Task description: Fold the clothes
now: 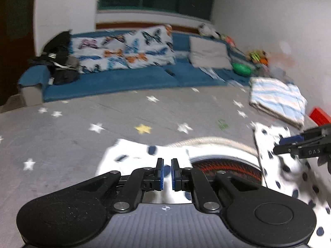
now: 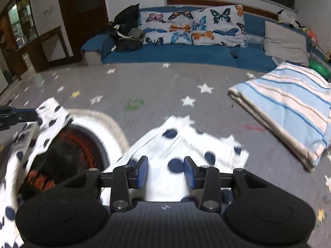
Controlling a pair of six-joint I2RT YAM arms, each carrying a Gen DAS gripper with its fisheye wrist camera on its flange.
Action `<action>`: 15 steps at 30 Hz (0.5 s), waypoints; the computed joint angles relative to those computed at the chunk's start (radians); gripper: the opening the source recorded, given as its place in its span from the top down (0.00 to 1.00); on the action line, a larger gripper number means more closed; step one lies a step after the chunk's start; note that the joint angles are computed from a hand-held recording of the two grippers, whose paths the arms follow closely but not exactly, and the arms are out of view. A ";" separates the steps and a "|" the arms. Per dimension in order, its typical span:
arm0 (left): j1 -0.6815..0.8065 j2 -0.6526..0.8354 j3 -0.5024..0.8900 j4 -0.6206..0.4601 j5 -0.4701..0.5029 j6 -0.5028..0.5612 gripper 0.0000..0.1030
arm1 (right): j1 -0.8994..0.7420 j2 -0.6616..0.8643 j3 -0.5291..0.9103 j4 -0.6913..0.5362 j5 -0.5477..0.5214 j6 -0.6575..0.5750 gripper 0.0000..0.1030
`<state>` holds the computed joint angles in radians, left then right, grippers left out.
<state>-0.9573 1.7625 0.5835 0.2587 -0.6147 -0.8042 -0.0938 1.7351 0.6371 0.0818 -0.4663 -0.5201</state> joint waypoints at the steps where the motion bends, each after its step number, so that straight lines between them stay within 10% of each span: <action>1: 0.005 0.025 0.018 0.006 0.020 0.008 0.92 | 0.002 0.000 -0.005 0.007 0.006 -0.004 0.60; 15: 0.072 0.276 0.246 0.036 0.031 0.027 0.94 | 0.025 0.072 0.020 0.118 0.029 0.027 0.49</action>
<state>-0.8849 2.0386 0.8294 0.2944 -0.5837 -0.7773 -0.0687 1.8067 0.6575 0.2001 -0.4375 -0.4927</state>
